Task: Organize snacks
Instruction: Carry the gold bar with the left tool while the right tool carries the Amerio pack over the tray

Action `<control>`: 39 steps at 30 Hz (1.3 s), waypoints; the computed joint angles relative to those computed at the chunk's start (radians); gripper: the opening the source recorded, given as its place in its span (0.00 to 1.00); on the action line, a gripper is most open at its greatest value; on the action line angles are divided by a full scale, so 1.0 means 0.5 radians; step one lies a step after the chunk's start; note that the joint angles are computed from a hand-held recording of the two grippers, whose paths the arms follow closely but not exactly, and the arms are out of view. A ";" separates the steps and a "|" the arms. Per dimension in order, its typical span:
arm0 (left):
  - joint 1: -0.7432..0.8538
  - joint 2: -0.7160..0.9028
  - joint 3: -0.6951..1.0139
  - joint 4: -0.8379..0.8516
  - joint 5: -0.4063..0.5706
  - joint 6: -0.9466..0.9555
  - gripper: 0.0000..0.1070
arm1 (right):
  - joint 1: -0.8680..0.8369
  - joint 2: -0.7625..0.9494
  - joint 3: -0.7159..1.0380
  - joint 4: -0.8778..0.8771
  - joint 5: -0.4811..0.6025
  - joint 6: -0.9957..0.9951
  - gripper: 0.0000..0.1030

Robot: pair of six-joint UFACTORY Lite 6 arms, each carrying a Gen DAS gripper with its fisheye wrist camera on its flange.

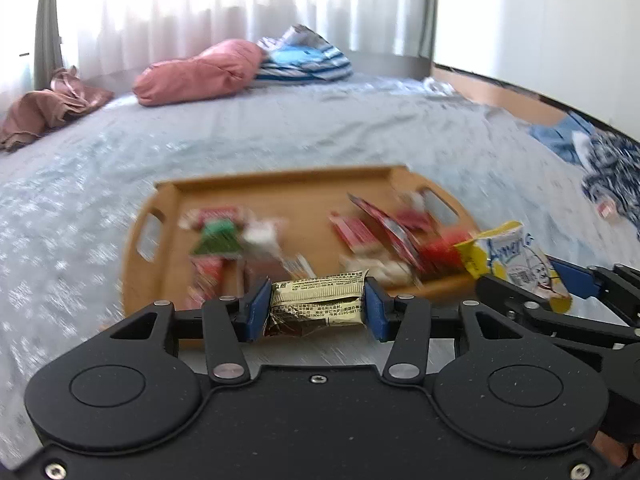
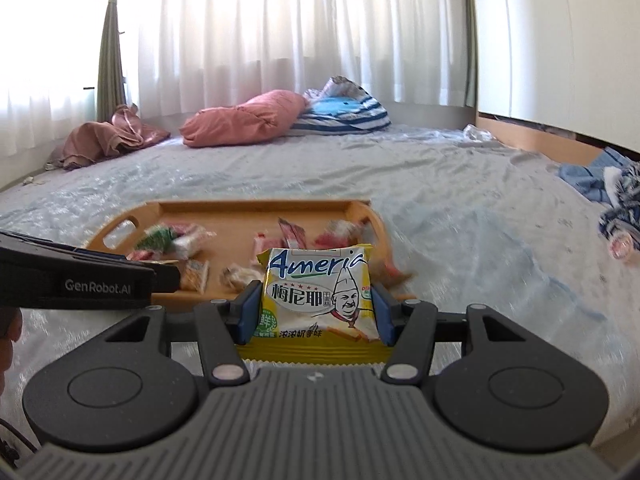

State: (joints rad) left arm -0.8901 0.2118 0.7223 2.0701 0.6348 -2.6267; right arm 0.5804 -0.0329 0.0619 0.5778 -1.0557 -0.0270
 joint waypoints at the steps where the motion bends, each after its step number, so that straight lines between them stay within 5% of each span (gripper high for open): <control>1: 0.042 -0.027 -0.003 0.012 -0.014 0.007 0.44 | -0.030 -0.009 0.033 -0.031 0.024 -0.025 0.58; 15: 0.634 -0.037 0.172 0.566 -0.377 -0.291 0.44 | -0.563 0.150 0.575 -0.746 0.454 0.136 0.58; 23: 0.817 0.328 0.740 0.515 -0.698 -0.168 0.44 | -0.982 0.519 1.308 -1.673 1.111 0.879 0.58; 28: 0.885 0.651 1.222 0.031 -0.892 0.304 0.44 | -1.100 0.917 1.978 -2.668 1.511 1.859 0.58; 35: 0.892 1.220 1.962 -1.399 -0.929 1.712 0.44 | -1.084 1.450 2.779 -4.043 1.797 3.287 0.58; 39: 0.887 1.529 2.363 -2.068 -0.835 2.377 0.44 | -1.038 1.670 3.020 -4.057 1.867 3.265 0.59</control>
State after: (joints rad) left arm -0.4469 0.9761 1.9037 1.0362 0.2174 -1.4382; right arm 0.0614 0.8021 1.5720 -1.4508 -0.1220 1.6054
